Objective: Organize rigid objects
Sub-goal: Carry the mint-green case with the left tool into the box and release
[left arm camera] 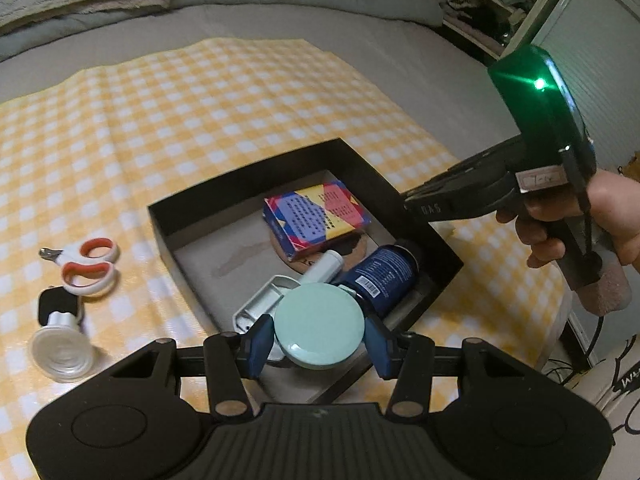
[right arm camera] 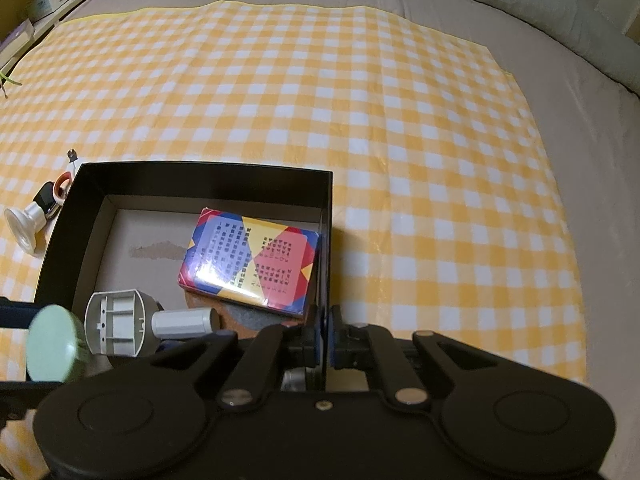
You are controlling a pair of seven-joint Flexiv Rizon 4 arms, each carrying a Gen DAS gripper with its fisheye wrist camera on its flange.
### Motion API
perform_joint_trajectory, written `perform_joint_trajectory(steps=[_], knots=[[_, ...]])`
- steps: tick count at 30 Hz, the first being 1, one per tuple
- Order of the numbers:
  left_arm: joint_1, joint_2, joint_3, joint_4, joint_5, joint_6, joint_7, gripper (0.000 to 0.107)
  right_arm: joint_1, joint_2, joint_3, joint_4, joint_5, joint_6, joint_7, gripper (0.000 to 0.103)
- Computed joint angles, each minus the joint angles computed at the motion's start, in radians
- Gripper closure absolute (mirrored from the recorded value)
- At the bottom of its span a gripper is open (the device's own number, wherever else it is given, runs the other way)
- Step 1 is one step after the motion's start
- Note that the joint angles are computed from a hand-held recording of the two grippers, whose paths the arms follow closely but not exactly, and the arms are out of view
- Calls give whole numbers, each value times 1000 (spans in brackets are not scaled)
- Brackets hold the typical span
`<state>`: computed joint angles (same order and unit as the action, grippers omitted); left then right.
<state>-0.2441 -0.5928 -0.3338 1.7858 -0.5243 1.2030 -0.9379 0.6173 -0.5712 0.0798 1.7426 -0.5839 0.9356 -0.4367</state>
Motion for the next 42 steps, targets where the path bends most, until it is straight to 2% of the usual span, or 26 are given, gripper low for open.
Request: perform_joint_trajectory(steps=[6,9,10,12,23,29,35,37,39,42], knots=[[-24,-24,28,-32,35,-21,-35,56,-2,1,-4,6,8,15,24,99],[-16,-33,20,-42,28,-39,-48,55,-7,3,-3,9,12,18,25,100],[-13,-35,17,-44,24,-45,-50,54,-8,3,-1,8,14,14,21,100],[-21,-37,29,-51,31,-58,-69,44,-12,5,1,7,14,5,3,99],[-6,-16,15,-29,17,-63,-61,36,4,-3,1,-9,17,-12,26,99],[-10,-8,16,-19,13,-51,-49,34,-2,1,-7,8,7,16,35,99],[-5,5,5,-1,2,-31,-29,25,16,2,-11,5,-20,-15,45,99],[1,15,-6,13,-6,-11,-9,15,16,2,-10,3,-21,-19,53,99],[10,28,-16,29,-18,15,11,9,15,3,-7,3,-21,-21,56,99],[32,43,-40,52,-48,63,42,6,13,3,-5,3,-24,-21,54,99]])
